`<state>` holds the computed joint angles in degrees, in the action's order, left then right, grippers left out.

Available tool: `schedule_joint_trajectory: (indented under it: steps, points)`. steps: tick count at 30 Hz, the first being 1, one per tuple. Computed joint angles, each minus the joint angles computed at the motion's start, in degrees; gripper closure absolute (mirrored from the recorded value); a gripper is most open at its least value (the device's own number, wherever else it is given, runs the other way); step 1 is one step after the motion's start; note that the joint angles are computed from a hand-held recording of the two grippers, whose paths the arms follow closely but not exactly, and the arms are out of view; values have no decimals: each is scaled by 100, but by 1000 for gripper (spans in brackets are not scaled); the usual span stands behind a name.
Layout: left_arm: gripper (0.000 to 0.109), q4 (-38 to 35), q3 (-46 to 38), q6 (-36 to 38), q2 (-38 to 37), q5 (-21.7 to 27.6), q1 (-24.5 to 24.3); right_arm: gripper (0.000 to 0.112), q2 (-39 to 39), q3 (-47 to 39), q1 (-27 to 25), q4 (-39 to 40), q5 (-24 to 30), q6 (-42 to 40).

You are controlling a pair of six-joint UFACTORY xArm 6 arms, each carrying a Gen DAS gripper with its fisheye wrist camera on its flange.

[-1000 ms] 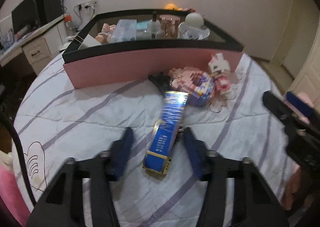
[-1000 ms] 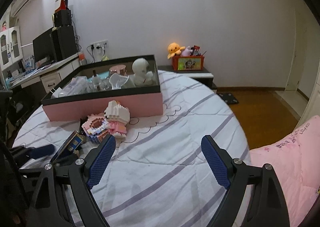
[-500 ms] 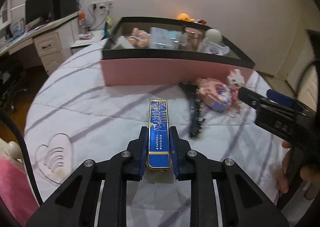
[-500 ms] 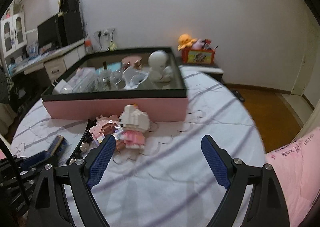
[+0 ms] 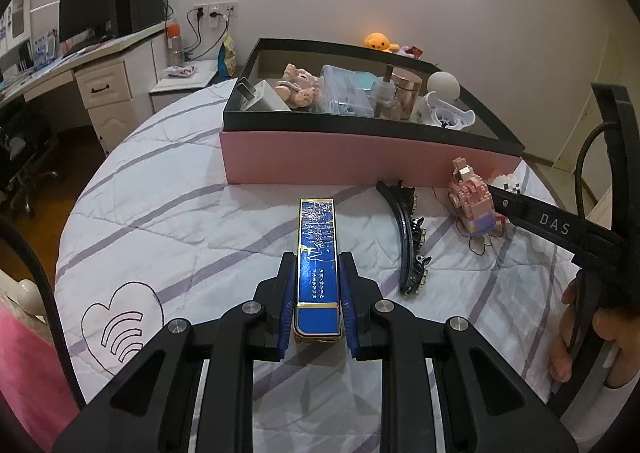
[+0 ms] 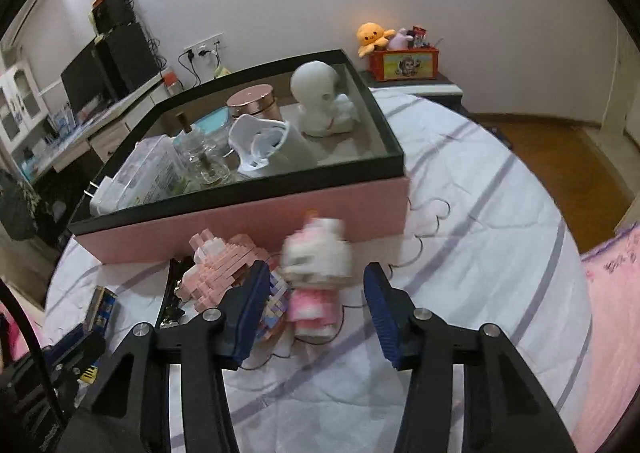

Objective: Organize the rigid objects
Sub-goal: 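Grasp the pink-and-white block figure with the right gripper while the left holds the blue box, then lower the blue box and block figure into the pink box, opening both grippers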

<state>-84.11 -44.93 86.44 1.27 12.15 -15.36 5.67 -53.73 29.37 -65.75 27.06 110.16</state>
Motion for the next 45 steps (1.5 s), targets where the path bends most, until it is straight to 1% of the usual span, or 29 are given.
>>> schedule_joint_trajectory:
  steps: [2,3,4,5,6,10,11,16,21,28,32,35,36,38,40,42,43,44,45]
  points:
    - [88,42,18,-29,-17,-9,-6,62,-17,52,-91,-97,-185,108]
    - [88,30,23,-24,-27,-9,-11,64,-16,61,-142,-141,-298,149]
    - [88,32,28,-28,-37,1,-10,70,-33,89,-215,-225,-454,211]
    - [88,55,32,-51,-45,10,-11,76,-43,91,-216,-200,-408,205]
    - [88,100,36,-94,-50,5,-17,76,-57,99,-202,-133,-320,141]
    - [88,174,55,-181,-94,-87,-71,77,-140,213,-268,-400,-539,363]
    - [88,111,64,-141,-131,-99,-83,77,-163,227,-248,-468,-519,421]
    - [88,13,72,-12,-358,-30,-130,77,-390,263,95,-699,-9,458]
    - [88,82,-58,0,-473,102,-236,76,-607,193,335,-956,261,475]
    - [88,185,-501,48,-391,274,-308,76,-737,-49,335,-1109,396,269]
    - [88,272,-1008,-11,-60,135,-374,76,-664,-292,251,-1178,479,149]
    - [88,630,-1467,-334,324,78,-408,76,-452,-587,67,-1092,344,-82]
    - [88,872,-1661,-538,502,91,-403,76,-391,-665,16,-1045,288,-172]
    - [88,1520,-2074,-1186,887,269,-327,76,-188,-897,-100,-909,175,-393]
    - [88,2063,-2378,-1728,1207,251,-300,76,111,-1187,-231,-595,-4,-794]
    - [88,2644,-2707,-2281,1579,132,-272,76,481,-1476,-413,-138,-421,-1241]
    - [88,2922,-2841,-2559,1730,164,-231,76,657,-1616,-468,86,-549,-1475]
    - [88,3275,-3005,-2896,1914,200,-192,76,882,-1815,-490,376,-561,-1793]
    - [88,3522,-3071,-3121,2018,158,-186,76,1001,-1917,-488,494,-534,-1925]
